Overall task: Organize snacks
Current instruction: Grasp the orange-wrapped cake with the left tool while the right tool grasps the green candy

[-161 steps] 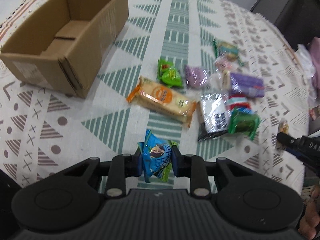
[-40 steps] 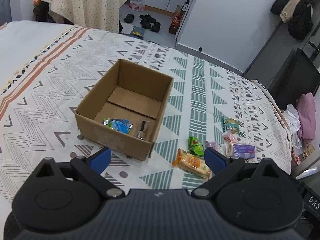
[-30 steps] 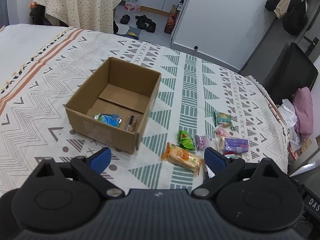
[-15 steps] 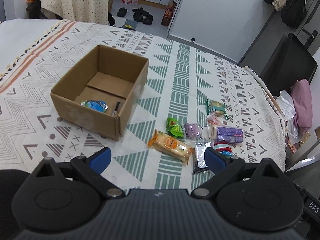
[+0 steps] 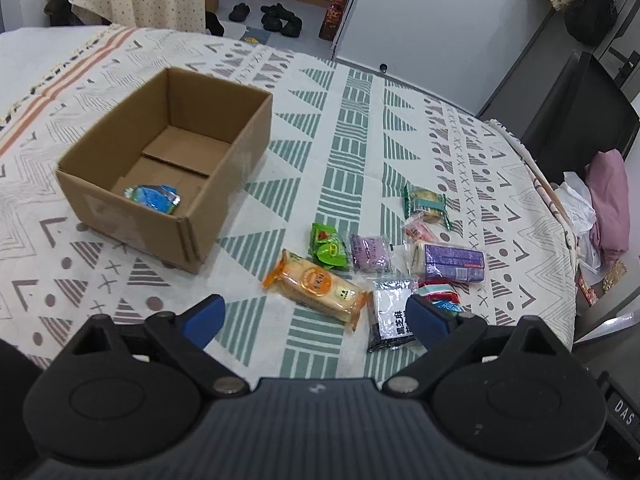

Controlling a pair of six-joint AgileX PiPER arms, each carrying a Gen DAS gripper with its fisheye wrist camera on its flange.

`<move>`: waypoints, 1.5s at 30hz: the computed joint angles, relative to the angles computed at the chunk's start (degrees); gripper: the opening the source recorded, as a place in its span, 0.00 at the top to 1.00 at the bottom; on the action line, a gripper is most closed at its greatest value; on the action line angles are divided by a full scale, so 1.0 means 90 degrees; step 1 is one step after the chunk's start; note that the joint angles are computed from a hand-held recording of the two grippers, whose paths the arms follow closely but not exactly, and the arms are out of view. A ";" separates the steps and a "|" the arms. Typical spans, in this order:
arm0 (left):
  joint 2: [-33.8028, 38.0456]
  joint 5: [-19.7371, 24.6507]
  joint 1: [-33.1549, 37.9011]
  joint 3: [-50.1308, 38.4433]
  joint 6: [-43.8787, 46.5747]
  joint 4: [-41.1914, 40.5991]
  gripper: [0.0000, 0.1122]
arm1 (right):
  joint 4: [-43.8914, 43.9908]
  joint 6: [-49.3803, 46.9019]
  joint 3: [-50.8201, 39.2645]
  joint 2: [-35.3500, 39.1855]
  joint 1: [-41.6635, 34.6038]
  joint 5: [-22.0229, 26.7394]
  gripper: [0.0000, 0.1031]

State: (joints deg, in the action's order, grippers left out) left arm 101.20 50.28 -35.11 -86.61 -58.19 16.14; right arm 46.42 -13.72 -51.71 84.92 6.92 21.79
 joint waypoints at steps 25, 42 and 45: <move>0.2386 0.0259 0.0483 -0.1954 0.0374 -0.0983 0.36 | 0.0537 -0.0017 -0.0920 0.1870 -0.0028 -0.0027 0.42; 0.3451 0.1060 0.0383 -0.3233 0.0250 -0.0899 0.48 | 0.0962 -0.0346 -0.1201 0.2352 -0.0109 0.0168 0.61; 0.3267 0.0937 0.0329 -0.2908 0.0104 -0.0747 0.58 | 0.1080 -0.0432 -0.1146 0.2320 -0.0135 0.0155 0.64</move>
State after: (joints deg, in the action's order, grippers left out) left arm 130.60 58.71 -32.15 -112.78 -57.25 9.42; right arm 56.14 -17.61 -62.02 105.80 5.70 23.18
